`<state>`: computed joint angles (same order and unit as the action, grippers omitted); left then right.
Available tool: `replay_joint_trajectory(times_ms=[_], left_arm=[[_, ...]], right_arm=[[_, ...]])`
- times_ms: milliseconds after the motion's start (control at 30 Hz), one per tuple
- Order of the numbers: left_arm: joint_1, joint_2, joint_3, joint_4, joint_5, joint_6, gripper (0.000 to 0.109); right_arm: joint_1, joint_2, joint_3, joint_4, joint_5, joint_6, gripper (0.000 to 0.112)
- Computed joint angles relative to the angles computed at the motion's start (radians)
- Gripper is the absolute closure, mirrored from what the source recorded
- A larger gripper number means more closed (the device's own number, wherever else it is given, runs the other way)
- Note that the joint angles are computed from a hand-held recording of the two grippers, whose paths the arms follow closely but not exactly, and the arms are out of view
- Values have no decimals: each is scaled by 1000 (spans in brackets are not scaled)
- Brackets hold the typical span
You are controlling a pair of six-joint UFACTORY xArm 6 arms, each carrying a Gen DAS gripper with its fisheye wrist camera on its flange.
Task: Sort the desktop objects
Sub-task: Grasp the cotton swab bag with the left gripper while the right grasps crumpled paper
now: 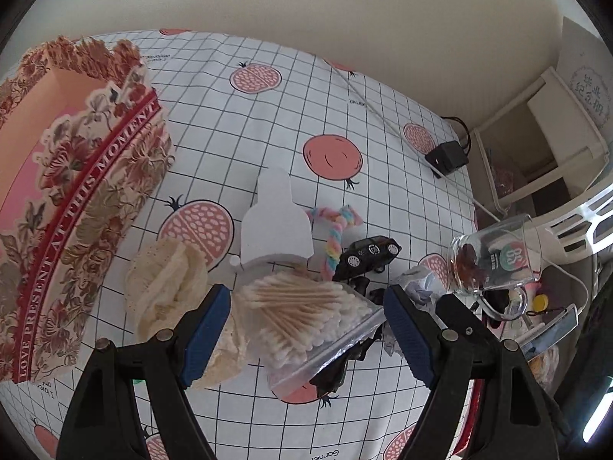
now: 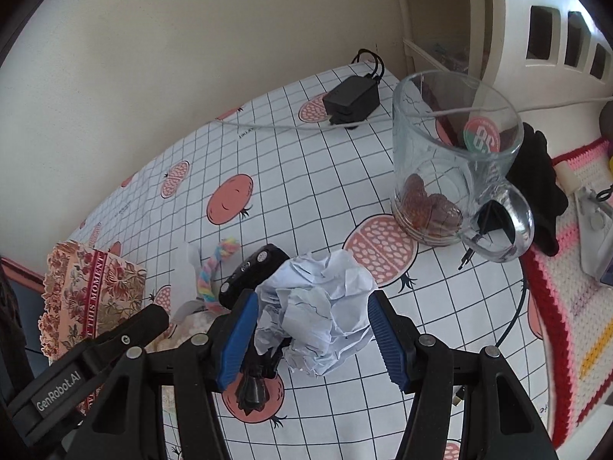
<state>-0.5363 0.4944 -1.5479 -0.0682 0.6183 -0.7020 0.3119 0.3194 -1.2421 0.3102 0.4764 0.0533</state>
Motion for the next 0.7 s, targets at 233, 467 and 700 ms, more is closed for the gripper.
replay_joint_trajectory(times_ms=[233,467,700], left_arm=[[-5,40,-45,-17,53,70,25],[-2,55,-41,-45,51,107,25],[4,74,-30,-90,29,134,22]], right_arm=[[-17,41,-21,2,32,20,45],[-27,68,-34,70,44,-1,38],[-32,84,-39,138,54,-18,35]])
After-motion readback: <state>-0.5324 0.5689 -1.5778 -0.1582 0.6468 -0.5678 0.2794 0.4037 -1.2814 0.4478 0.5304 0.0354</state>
